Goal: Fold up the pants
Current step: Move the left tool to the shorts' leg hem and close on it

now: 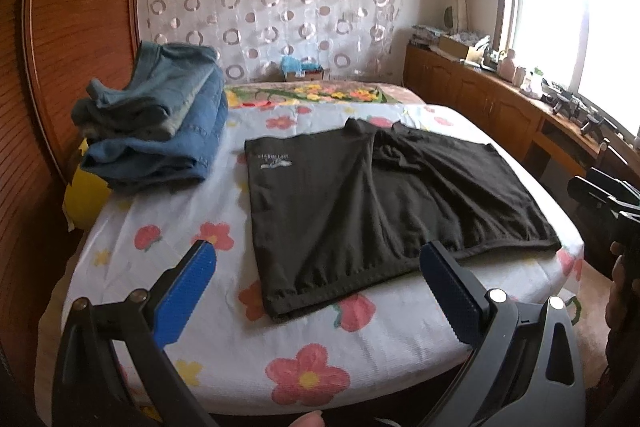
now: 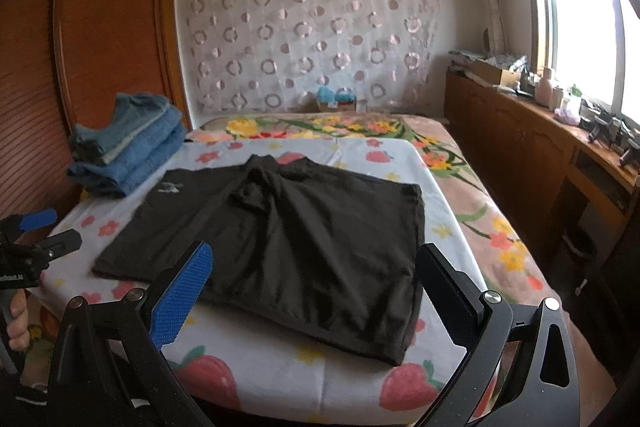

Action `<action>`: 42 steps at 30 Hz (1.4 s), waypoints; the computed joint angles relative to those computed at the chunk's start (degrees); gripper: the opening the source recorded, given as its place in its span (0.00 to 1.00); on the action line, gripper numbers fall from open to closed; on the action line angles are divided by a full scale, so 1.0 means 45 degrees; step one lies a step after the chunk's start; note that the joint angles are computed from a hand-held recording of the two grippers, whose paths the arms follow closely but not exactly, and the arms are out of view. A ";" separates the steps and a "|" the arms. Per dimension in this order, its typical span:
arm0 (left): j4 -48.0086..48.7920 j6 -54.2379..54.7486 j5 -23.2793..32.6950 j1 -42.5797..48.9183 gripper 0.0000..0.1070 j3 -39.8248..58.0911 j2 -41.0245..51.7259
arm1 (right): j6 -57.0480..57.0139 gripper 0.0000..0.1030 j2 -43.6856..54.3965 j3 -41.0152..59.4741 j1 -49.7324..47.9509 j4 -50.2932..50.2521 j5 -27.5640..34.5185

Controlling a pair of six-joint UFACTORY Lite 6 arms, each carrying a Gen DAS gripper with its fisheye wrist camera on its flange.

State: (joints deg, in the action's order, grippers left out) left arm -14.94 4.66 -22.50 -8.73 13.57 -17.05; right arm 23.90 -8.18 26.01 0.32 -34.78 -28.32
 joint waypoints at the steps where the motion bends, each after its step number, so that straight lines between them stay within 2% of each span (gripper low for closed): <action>1: 0.0316 -0.0245 -0.0087 0.0093 0.96 0.0001 0.0173 | -0.0020 1.00 0.0133 0.0015 -0.0156 -0.0111 -0.0086; 9: 0.3234 -0.2356 -0.1091 0.1500 0.96 0.0272 0.2245 | -0.0213 1.00 0.1745 0.0540 -0.1346 -0.0756 -0.0525; 14: 0.5243 -0.3674 -0.1567 0.2596 0.90 0.0391 0.3012 | -0.0435 1.00 0.2630 0.0811 -0.2007 -0.1059 -0.0745; 17: 0.5947 -0.3977 -0.1898 0.3173 0.82 0.0418 0.3435 | -0.0738 1.00 0.3067 0.0923 -0.2185 -0.0978 -0.0802; 22: 0.7163 -0.4656 -0.2274 0.3674 0.58 0.0543 0.4171 | -0.0684 1.00 0.3560 0.1155 -0.2410 -0.1221 -0.0867; 27: 0.7411 -0.4711 -0.2336 0.3606 0.41 0.0719 0.4717 | -0.0562 1.00 0.3881 0.1300 -0.2607 -0.1565 -0.0947; 36: 0.7604 -0.4564 -0.2412 0.3721 0.37 0.0835 0.5107 | -0.0340 1.00 0.4431 0.1542 -0.2874 -0.2021 -0.1038; 38: 0.8020 -0.4736 -0.2537 0.3792 0.28 0.0847 0.5164 | -0.0264 1.00 0.4450 0.1521 -0.2949 -0.2217 -0.1100; 39: 0.8835 -0.5362 -0.2504 0.3941 0.17 0.0997 0.5238 | -0.0283 1.00 0.4441 0.1506 -0.2957 -0.2249 -0.1101; 40: 0.9117 -0.5643 -0.2458 0.3929 0.11 0.1078 0.5253 | -0.0297 1.00 0.4439 0.1509 -0.2935 -0.2264 -0.1090; 42: 0.8747 -0.5250 -0.2136 0.3667 0.05 0.1085 0.4860 | -0.0317 1.00 0.4473 0.1563 -0.2933 -0.2315 -0.1062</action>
State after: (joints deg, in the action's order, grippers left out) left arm 24.42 -18.97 -32.11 7.77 18.45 4.82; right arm 22.47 11.95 33.04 -12.88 -45.20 -33.10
